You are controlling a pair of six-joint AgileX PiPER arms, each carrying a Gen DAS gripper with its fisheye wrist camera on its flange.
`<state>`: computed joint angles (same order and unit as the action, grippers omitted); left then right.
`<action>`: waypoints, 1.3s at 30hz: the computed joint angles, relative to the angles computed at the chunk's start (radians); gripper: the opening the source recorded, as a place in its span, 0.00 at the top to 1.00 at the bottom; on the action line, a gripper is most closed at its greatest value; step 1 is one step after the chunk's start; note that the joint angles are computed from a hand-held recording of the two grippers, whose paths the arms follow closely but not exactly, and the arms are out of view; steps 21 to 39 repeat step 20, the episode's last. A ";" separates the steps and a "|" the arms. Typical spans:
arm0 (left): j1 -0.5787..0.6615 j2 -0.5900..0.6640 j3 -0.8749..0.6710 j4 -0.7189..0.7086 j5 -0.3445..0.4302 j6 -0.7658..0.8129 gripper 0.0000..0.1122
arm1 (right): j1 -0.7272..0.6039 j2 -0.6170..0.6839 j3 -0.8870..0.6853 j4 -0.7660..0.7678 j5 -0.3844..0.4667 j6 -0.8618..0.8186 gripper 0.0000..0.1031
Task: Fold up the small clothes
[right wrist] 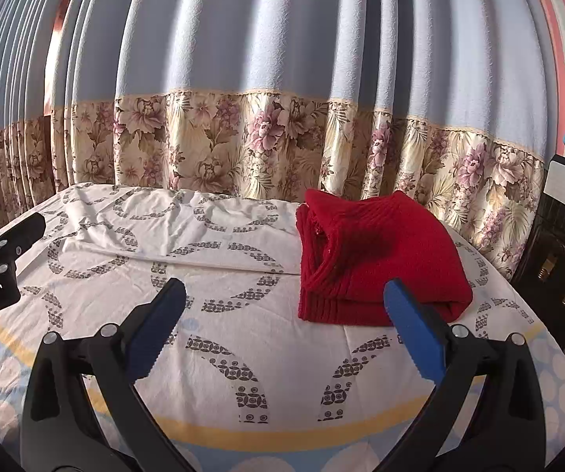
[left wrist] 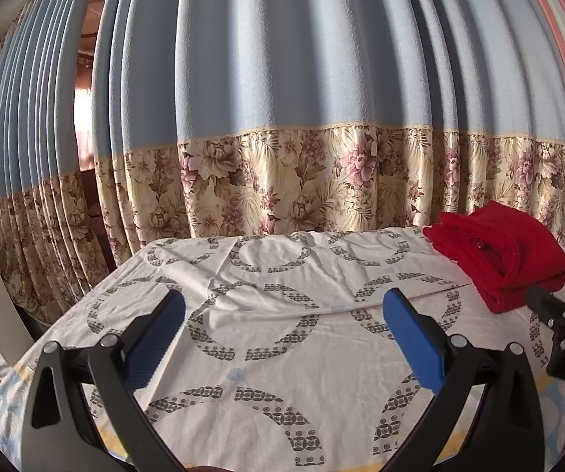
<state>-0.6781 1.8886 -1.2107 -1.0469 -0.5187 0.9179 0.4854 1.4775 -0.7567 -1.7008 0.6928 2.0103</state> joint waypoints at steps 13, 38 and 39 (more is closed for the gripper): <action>-0.011 -0.013 0.031 0.044 -0.065 -0.047 0.10 | -0.007 -0.002 0.017 -0.023 -0.006 0.010 0.03; 0.009 -0.003 0.002 -0.017 -0.002 0.001 0.10 | -0.014 0.007 0.018 -0.039 -0.011 0.026 0.03; 0.009 -0.003 0.002 -0.017 -0.002 0.001 0.10 | -0.014 0.007 0.018 -0.039 -0.011 0.026 0.03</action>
